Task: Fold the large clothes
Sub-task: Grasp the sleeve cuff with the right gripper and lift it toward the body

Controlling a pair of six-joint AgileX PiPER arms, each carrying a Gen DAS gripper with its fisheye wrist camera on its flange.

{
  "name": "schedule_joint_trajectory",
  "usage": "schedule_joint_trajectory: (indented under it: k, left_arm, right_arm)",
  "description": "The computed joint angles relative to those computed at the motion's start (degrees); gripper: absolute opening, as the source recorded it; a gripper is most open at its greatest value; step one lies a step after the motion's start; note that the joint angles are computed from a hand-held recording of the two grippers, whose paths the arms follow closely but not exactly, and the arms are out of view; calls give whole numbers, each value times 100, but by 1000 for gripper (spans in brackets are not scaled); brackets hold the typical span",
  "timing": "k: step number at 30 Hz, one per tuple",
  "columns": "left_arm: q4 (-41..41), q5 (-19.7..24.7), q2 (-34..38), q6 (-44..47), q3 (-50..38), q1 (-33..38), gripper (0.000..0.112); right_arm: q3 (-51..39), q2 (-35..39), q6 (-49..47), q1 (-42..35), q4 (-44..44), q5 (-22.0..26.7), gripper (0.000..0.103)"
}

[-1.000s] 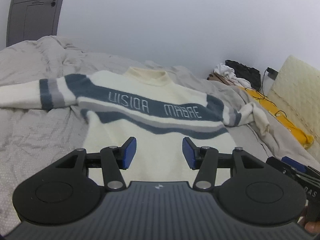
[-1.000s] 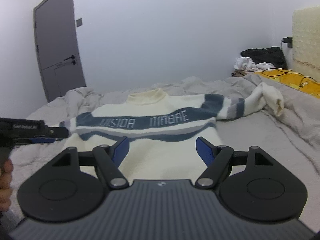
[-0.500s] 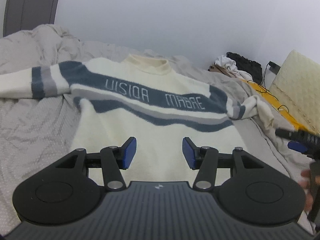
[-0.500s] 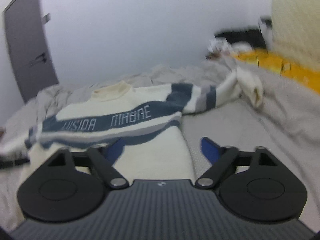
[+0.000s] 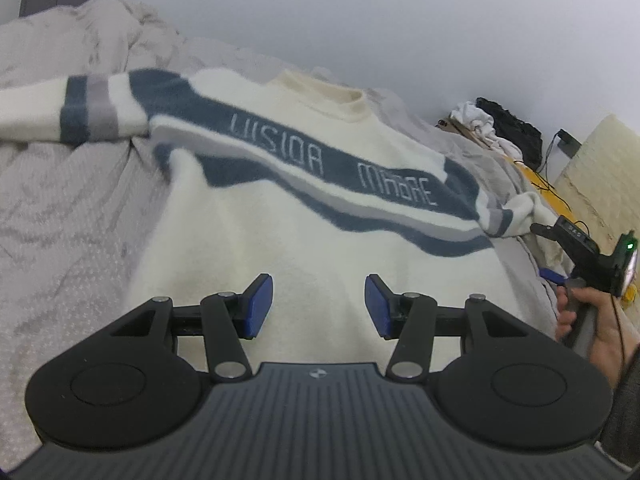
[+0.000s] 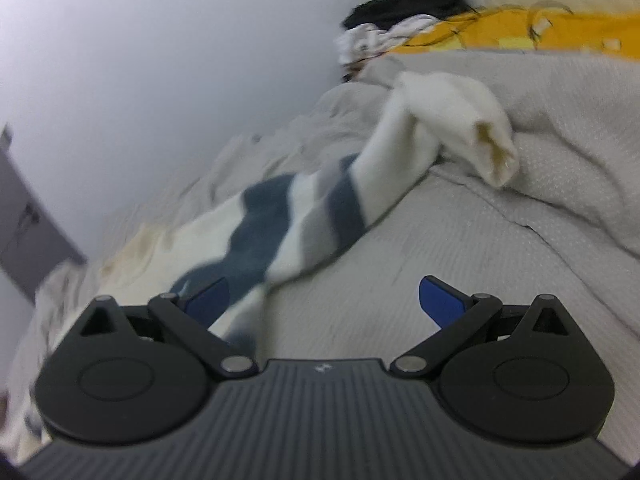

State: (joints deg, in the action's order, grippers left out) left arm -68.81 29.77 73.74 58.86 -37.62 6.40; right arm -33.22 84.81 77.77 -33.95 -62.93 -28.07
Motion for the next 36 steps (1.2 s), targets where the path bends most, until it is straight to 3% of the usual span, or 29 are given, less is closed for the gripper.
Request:
schedule_joint_trajectory:
  k: [3,6,9,10,13,16,20,27,31,36]
  left_arm:
    - [-231,-193,387,180,-119,-148,57]
    - [-632,-400,764,528,-236,-282,57]
    - [-1004,-620,1088,829,-373,-421,57]
    - [-1237,-668,1174,1054,-395,-452,58]
    - [-2033,-823,1375,1799,-396,-561,59]
    - [-2593,-929,1481,2352,-407,-647,59]
    - [-2986,-976,1547,2754,-410,-695,59]
    - [-2935,-857,1531,2557,-418,-628,59]
    - [-2830,-770,1480,2340,-391,-527,59]
    - [-2735,-776,1470,2208,-408,-503,59]
  right_arm:
    - [-452,1052,-448,-43,832,-389,98]
    - [-1048,2020,-807,105,1487,-564,83]
    - [-1601,2719,-1420,298,2377,-819,83]
    - [-1839,2921,-1412,324,2458,-920,77]
    - [-2513,3336,-1645,451,3025,-753,62]
    - [-3091,3644,-1757,480,3511,-526,62]
    - [-3384,3709,-2532,499,4611,-549,56]
    - [-3247,3158,-3547,375,5533,-698,53]
    - [-3562,2976,-3579,232,5656,-212,40]
    - [-3588,2550,-4295,281,5810,392,33]
